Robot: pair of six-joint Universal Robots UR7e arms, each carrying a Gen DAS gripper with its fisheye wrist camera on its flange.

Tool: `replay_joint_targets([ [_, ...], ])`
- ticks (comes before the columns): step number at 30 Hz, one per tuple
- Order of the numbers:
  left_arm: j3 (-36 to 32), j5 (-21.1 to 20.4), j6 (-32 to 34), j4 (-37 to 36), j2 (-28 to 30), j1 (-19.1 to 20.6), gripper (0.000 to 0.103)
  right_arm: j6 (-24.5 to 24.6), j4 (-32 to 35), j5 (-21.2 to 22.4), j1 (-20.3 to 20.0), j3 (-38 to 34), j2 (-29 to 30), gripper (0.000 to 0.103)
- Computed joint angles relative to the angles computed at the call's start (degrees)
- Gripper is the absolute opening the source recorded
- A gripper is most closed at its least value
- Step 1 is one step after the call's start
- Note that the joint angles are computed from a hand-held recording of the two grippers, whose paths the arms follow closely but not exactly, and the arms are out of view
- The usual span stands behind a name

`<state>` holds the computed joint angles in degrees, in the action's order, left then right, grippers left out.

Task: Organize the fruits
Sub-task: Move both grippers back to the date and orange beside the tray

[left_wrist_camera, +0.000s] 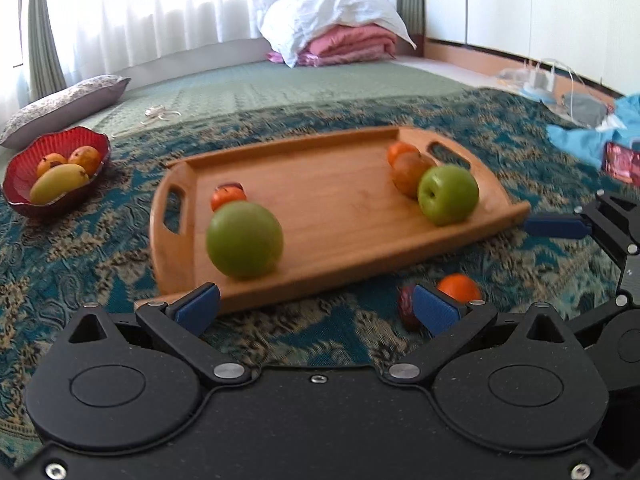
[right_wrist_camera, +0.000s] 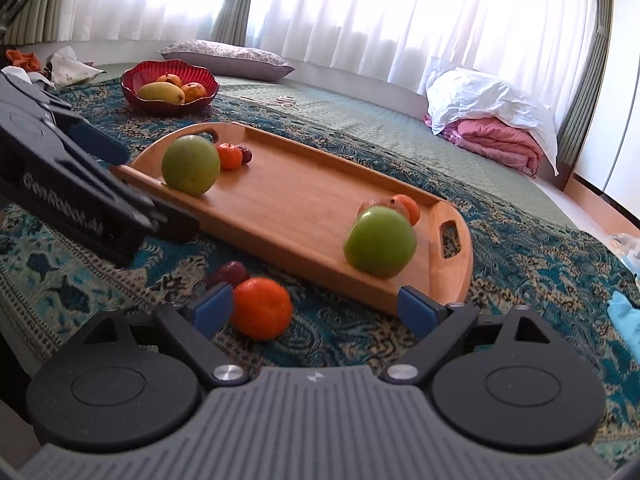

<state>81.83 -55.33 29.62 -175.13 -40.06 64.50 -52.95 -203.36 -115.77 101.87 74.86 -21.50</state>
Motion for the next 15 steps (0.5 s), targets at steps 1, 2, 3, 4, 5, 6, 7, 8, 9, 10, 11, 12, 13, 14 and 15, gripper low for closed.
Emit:
replay_joint_targets([
  [1,0.17,0.15,0.20,-0.09,0.15,0.02,0.103,0.17,-0.15,0.26,-0.11,0.41,-0.10,0.095],
  [2,0.35,0.18,0.49,-0.19,0.27,0.02,0.103,0.28,-0.29,0.43,-0.18,0.71,-0.12,0.095],
  [3,0.51,0.43,0.85,-0.57,0.47,-0.02,0.103,0.29,-0.43,0.50,-0.23,0.95,-0.13,0.092],
  [4,0.47,1.11,1.28,-1.22,0.87,-0.09,0.103,0.37,-0.19,0.59,-0.24,1.18,-0.20,0.091],
  [5,0.40,1.79,1.76,-1.75,1.24,-0.20,0.102,0.59,0.16,0.70,-0.28,1.48,-0.35,0.088],
  [6,0.16,2.26,2.28,-2.02,1.63,-0.25,0.102,0.90,0.51,0.97,-0.32,1.77,-0.51,0.085],
  [7,-0.06,2.35,2.52,-2.02,1.85,-0.23,0.098,1.41,0.92,1.34,-0.38,2.15,-0.71,0.083],
  [8,-0.09,2.10,2.34,-1.75,1.88,-0.17,0.094,2.03,1.34,1.70,-0.42,2.57,-0.93,0.078],
  [9,-0.27,1.58,1.88,-0.97,1.83,-0.10,0.092,2.51,1.88,2.18,-0.49,3.04,-1.19,0.073],
  [10,-0.31,0.90,1.22,-0.02,1.66,-0.02,0.089,2.49,2.10,2.40,-0.49,3.15,-1.21,0.071],
  [11,-0.38,0.39,0.69,0.69,1.57,0.05,0.087,2.02,1.84,2.46,-0.46,3.27,-1.04,0.070],
  [12,-0.37,-0.10,0.32,1.26,1.46,0.08,0.086,1.33,1.30,2.42,-0.41,3.30,-0.77,0.069],
  [13,-0.40,-0.68,0.14,1.91,1.34,0.12,0.083,0.80,0.85,2.49,-0.36,3.36,-0.57,0.067],
  [14,-0.39,-1.41,-0.05,2.65,1.18,0.20,0.079,0.62,0.74,2.61,-0.33,3.47,-0.52,0.066],
  [15,-0.47,-1.96,-0.29,3.28,1.09,0.23,0.077,0.77,0.82,2.68,-0.30,3.56,-0.52,0.063],
])
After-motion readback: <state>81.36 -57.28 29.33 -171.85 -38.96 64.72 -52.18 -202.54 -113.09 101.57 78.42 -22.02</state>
